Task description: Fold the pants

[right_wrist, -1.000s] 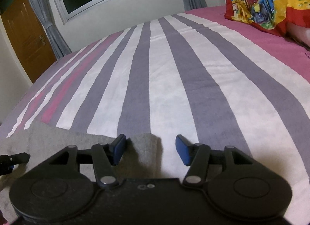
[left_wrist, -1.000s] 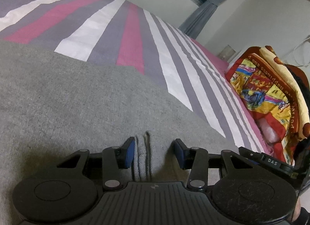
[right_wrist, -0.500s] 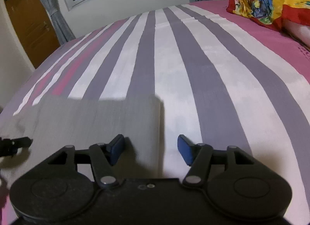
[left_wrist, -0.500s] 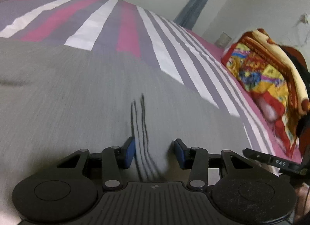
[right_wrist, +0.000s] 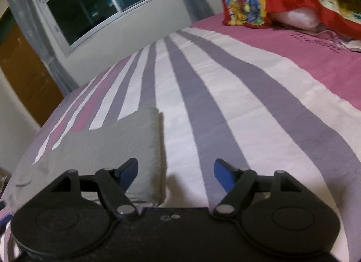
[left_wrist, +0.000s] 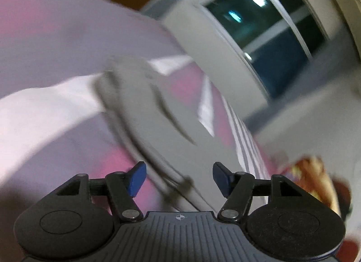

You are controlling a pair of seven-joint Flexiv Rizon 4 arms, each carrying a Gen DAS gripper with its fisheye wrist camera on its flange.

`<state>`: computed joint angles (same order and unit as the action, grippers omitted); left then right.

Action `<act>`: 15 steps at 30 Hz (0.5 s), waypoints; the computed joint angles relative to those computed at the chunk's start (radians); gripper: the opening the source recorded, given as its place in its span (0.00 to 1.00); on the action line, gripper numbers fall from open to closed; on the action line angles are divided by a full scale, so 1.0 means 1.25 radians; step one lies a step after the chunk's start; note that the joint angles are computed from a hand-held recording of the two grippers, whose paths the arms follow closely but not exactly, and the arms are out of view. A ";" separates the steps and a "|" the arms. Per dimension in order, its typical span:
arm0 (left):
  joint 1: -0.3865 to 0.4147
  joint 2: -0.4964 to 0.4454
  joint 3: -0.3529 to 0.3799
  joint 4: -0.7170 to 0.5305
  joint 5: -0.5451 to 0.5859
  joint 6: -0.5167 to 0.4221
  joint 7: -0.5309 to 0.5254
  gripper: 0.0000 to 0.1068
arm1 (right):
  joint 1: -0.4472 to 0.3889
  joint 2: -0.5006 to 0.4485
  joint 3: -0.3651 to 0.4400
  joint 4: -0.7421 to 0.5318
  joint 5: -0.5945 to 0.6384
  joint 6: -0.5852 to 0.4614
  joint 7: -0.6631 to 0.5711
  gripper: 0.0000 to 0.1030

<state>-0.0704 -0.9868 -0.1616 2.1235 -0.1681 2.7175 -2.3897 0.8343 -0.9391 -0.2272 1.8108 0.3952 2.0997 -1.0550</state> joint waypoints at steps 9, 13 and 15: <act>0.191 -0.192 -0.064 -0.205 0.254 0.074 -0.244 0.60 | 0.094 -0.029 -0.106 -0.008 0.048 -0.049 0.019 0.74; 0.205 -0.215 -0.054 -0.311 0.301 -0.004 -0.250 0.60 | 0.125 -0.038 -0.142 -0.004 0.063 -0.062 0.042 0.75; 0.202 -0.216 -0.045 -0.347 0.303 -0.044 -0.230 0.57 | 0.139 -0.043 -0.160 -0.002 0.059 -0.073 0.051 0.75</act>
